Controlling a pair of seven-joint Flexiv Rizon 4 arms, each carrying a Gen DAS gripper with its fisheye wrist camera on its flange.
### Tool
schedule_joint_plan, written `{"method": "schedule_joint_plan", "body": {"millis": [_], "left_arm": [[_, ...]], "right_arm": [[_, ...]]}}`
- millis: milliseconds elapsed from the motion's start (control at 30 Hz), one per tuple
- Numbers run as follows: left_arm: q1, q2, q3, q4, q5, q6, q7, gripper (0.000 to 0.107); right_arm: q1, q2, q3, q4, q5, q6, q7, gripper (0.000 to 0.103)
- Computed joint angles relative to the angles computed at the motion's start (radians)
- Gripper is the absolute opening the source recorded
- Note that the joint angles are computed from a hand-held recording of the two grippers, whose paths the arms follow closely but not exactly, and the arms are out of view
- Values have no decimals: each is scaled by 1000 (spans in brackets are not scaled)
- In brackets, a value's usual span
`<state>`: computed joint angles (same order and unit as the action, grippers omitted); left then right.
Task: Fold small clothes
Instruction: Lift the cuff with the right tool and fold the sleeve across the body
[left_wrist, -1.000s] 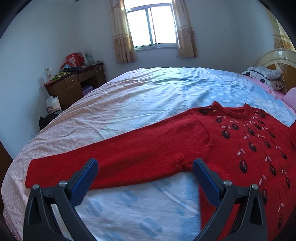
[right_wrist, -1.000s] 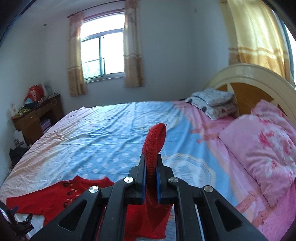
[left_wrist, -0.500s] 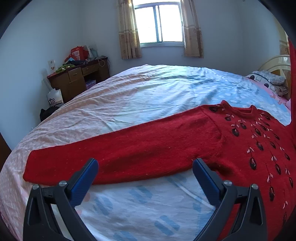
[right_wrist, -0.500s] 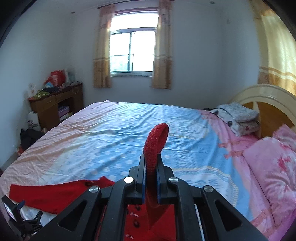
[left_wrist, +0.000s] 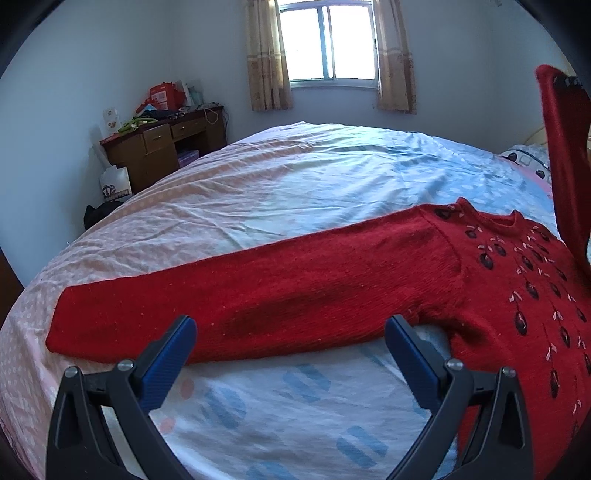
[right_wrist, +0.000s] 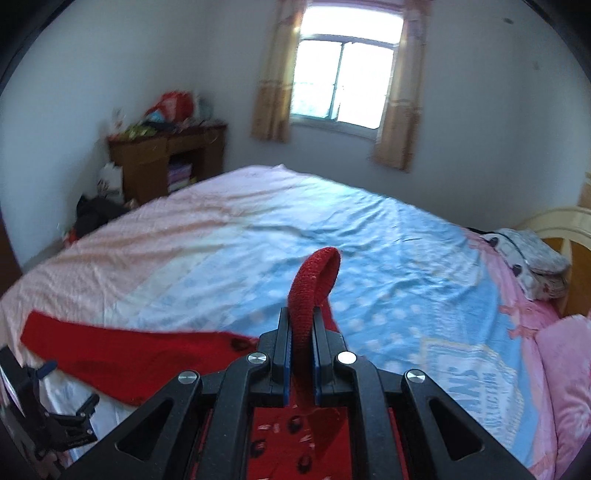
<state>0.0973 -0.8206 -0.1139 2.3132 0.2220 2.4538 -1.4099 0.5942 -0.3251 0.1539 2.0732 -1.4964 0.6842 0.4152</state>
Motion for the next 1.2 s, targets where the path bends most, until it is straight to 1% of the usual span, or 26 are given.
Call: {"method": "schedule_joint_plan", "body": {"millis": [200, 333, 500, 733, 800, 900, 1033, 1200], "left_arm": [[8, -5, 0, -3, 2, -7, -6, 103], [9, -12, 3, -5, 0, -11, -4, 103], [11, -18, 2, -6, -3, -14, -4, 103], [4, -18, 3, 0, 2, -1, 2, 103], [0, -17, 5, 3, 2, 7, 5, 103], [-16, -13, 13, 9, -9, 18, 15, 103], [-40, -4, 25, 18, -34, 22, 30, 103], [-69, 15, 44, 39, -69, 45, 55, 103]], "right_arm": [[27, -160, -33, -96, -3, 92, -55, 7], [57, -236, -59, -142, 19, 132, -102, 7], [72, -308, -94, -183, 27, 213, -81, 7], [89, -401, -137, -245, 36, 301, -56, 7], [101, -419, -150, -252, 42, 312, -54, 7], [102, -438, -166, -254, 24, 352, -16, 7], [108, -446, -179, -253, -11, 363, 49, 9], [128, -459, -178, -271, 24, 328, 22, 10]]}}
